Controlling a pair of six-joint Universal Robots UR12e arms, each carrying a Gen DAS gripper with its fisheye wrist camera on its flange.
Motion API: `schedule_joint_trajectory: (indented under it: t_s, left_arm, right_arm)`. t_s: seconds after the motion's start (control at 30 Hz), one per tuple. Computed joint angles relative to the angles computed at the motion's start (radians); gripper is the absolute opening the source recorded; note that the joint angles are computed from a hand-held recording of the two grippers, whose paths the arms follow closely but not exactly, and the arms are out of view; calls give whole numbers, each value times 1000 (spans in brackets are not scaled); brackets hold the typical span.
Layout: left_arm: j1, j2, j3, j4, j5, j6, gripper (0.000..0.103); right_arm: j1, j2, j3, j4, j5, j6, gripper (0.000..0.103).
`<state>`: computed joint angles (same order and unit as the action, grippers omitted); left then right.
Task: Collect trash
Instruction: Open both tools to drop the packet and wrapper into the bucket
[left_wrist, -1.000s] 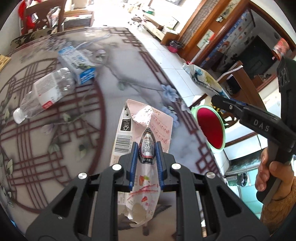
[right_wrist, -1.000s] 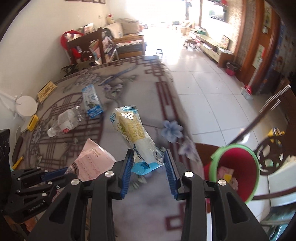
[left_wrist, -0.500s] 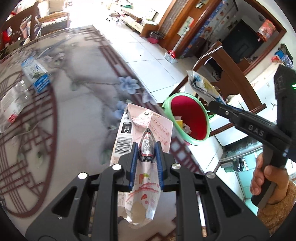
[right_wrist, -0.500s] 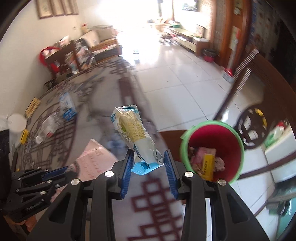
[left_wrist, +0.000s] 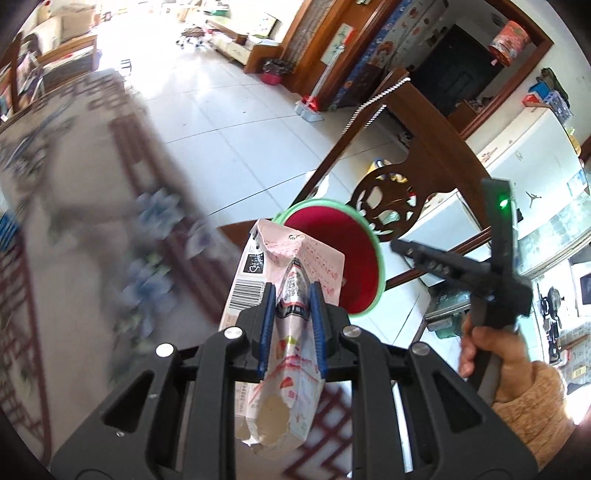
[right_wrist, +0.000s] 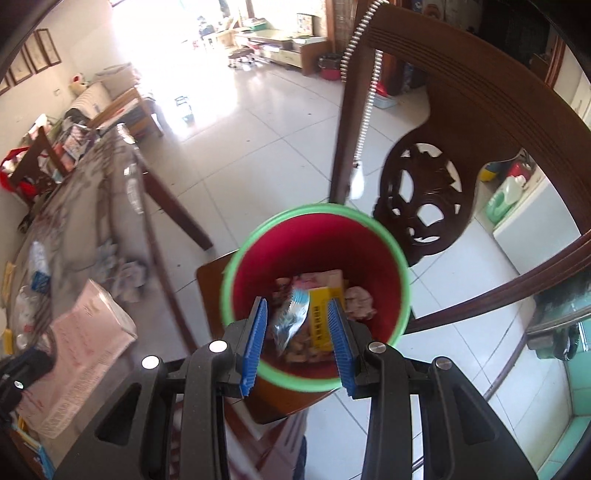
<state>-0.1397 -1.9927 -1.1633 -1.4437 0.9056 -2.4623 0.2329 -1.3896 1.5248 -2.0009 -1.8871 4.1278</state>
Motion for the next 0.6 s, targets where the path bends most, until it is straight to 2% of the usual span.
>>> schedule_joint_trajectory:
  t_s: [0.13, 0.2, 0.27, 0.3, 0.33, 0.37, 0.47, 0.6]
  left_arm:
    - [-47, -36, 50, -20, -8, 15, 19]
    - [-68, -54, 74, -35, -18, 26, 19]
    - [-85, -68, 86, -32, -28, 18, 21]
    - [-94, -79, 97, -38, -31, 14, 38]
    - [-101, -83, 100, -34, -28, 5, 65]
    - [-105, -86, 99, -23, -28, -6, 70]
    - [-106, -90, 106, -39, -30, 5, 70]
    - [-79, -65, 70, 8, -14, 10, 71]
  right_arm:
    - [-23, -20, 30, -4, 4, 9, 35]
    - [-28, -34, 42, -5, -5, 27, 54]
    - [-27, -52, 59, -8, -20, 55, 62]
    - [-27, -57, 63, -6, -23, 64, 63]
    - [-26, -67, 69, 5, -27, 80, 63]
    - [-27, -71, 72, 10, -27, 87, 64]
    - [-19, -84, 77, 32, -28, 117, 67]
    - [0, -71, 55, 26, -18, 106, 70]
